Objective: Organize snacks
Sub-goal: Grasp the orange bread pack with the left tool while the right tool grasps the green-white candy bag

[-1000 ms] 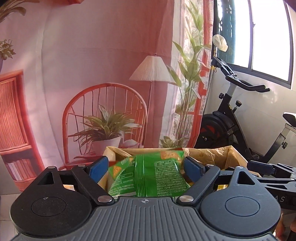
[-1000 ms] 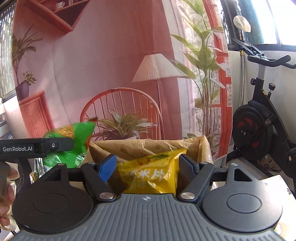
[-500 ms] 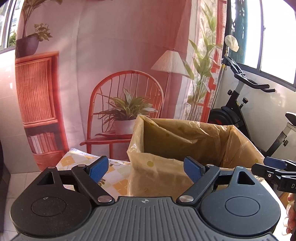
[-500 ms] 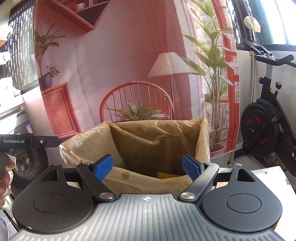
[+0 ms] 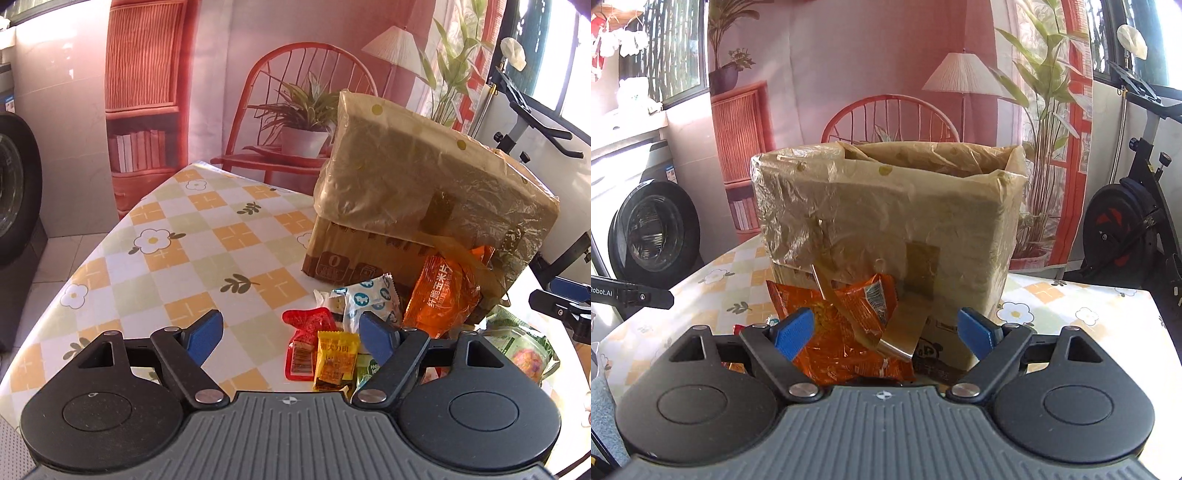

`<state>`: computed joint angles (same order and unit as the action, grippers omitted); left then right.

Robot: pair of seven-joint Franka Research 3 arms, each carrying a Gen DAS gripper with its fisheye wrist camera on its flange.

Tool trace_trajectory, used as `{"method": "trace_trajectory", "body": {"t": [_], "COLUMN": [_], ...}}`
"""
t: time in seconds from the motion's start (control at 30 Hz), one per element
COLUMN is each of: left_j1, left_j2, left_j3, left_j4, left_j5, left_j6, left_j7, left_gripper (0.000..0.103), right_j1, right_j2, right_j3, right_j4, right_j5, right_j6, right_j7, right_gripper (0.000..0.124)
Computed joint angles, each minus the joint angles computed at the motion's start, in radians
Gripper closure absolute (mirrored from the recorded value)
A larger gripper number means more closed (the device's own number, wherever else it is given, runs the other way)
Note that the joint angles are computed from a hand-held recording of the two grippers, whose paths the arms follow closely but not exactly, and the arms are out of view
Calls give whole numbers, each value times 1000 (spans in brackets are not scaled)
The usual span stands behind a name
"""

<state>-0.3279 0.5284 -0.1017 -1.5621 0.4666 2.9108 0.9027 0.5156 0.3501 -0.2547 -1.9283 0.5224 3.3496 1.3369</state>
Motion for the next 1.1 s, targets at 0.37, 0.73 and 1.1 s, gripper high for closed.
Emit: {"method": "trace_trajectory", "body": {"t": [0.37,0.73,1.1], "left_j1": [3,71,82], "left_j2": [5,23,50], "left_j3": [-15,-114,-168], "left_j4": [-41,-69,-52], "left_j5": [-12,-138,-226], "left_j6": [14,-26,-103], "left_j7": [-10,115,302], "left_gripper": [21,22,26], "right_j1": [145,61,213], "right_j2": [29,72,76], "right_j3": [-219,-143,-283], "right_j4": [-56,-30,-73], "right_j5": [-151,-194,-325], "right_j6": [-198,-229,-190], "right_j7": [25,244,486], "right_gripper": [29,30,41]}}
